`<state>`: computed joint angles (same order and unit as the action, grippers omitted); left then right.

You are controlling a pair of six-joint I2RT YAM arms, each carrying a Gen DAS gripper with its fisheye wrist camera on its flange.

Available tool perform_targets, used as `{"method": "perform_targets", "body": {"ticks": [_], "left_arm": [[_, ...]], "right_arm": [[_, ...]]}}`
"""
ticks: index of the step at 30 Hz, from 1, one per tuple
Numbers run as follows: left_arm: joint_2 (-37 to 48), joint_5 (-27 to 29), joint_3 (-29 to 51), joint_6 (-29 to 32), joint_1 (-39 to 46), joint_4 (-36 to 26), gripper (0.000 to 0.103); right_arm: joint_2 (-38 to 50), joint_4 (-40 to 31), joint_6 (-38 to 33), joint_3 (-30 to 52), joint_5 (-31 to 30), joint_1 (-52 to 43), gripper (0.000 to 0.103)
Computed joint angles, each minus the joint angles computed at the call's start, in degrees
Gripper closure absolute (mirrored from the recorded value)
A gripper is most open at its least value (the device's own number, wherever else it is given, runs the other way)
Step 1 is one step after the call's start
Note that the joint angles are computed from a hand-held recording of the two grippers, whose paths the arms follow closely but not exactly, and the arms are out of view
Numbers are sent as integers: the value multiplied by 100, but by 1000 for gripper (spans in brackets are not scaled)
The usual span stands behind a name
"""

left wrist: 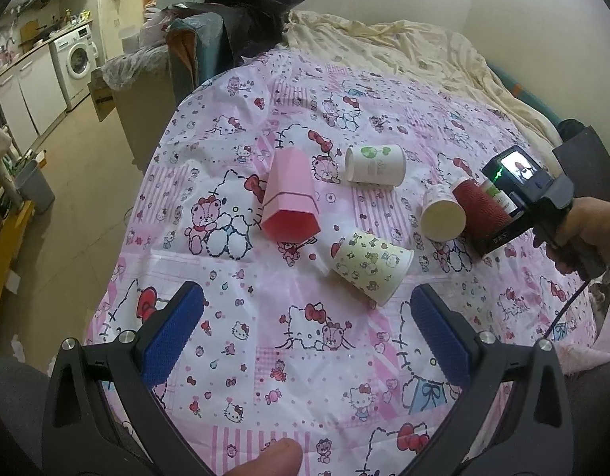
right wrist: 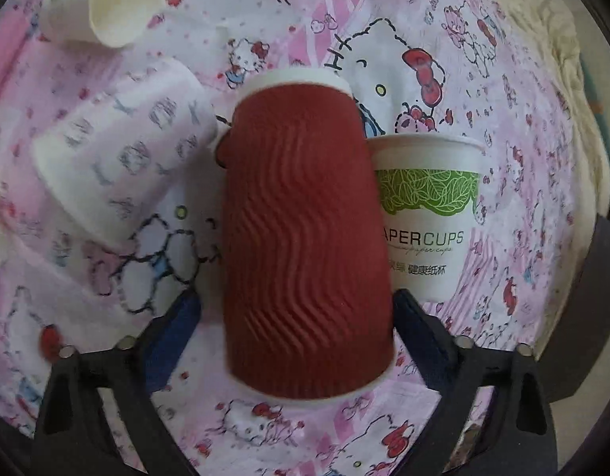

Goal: Flip cup upside down
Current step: 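Lift the red ribbed cup with the right tool toward the left tool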

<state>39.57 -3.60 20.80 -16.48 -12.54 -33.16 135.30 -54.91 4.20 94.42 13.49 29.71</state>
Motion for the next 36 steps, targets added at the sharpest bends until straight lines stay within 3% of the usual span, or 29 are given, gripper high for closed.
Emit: {"method": "perform_targets", "body": {"ticks": [8,14,19,21,27,33,36], "left_arm": [[-314,65,9,-19,27,-126,0],[-672,47,60,31,-28,-407,0],[-718,45,105,29,180,-565,0],[-769,73,110,45,286,-618,0],[-1126,-1,69,193,348,-879,0],[-1233,457,84,287,734,-973,0],[-1258,240,85,190,511,-972,0]], "right_arm": [[-1449,688,476,-1495,-635,-80,22],[-3153,1258,1648,-3122,-1240,450,22],[-4113,2214,3262,-4200,-1749,1555,22],[-4166,2744,4130,-4438,-1910,2075,22],[-3597,3717,5341,-4492,-2004,2949,22],[-2991,4089,5928,-4506,-2237,3059,20],[-3029,4255,6051,-4649,-2247,3090,18]]}}
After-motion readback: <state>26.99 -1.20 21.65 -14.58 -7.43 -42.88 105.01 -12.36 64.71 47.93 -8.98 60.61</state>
